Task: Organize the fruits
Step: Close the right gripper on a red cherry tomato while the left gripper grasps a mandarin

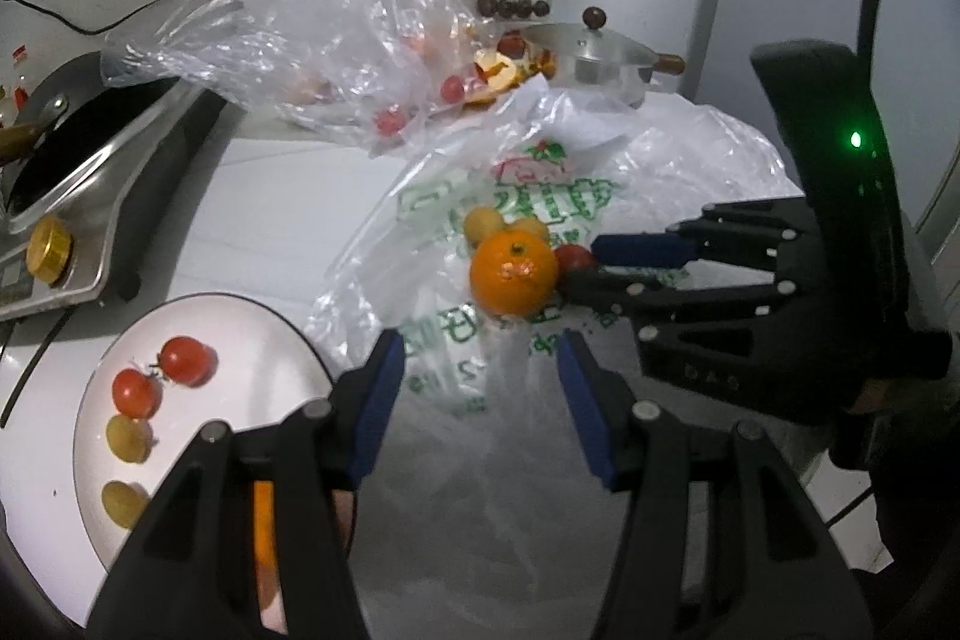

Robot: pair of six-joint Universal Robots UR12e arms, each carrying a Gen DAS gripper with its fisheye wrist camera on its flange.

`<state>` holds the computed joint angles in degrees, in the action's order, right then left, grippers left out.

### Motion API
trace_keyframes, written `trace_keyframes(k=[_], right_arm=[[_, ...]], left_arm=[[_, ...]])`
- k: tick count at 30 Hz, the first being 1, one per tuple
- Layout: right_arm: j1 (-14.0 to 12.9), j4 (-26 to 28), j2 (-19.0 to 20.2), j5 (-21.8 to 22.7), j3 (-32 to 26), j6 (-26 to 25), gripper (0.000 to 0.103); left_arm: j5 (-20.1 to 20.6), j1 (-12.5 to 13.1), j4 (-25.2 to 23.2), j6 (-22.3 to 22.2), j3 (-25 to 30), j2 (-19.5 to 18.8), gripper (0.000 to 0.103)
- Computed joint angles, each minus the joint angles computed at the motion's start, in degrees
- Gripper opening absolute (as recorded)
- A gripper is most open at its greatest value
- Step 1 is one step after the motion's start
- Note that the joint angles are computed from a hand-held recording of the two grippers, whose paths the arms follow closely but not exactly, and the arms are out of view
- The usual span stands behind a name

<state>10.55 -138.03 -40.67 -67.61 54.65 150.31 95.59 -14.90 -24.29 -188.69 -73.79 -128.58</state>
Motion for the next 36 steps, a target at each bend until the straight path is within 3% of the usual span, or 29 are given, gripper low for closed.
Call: trace_keyframes(k=[17, 31, 36], right_arm=[[-0.34, 2.95, 1.41, 1.56, -2.33, -3.66, 0.028], [-2.41, -2.37, 0.56, 3.75, -0.27, 2.98, 0.027], [-2.79, -1.81, 0.61, 4.72, -0.19, 3.51, 0.027]], left_arm=[[1.97, -0.84, -3.22, 5.07, 5.60, -3.06, 0.055], [4.30, -1.43, -8.54, 7.35, 12.20, -7.11, 0.055], [5.40, -1.40, -10.71, 5.95, 14.32, -8.48, 0.055]])
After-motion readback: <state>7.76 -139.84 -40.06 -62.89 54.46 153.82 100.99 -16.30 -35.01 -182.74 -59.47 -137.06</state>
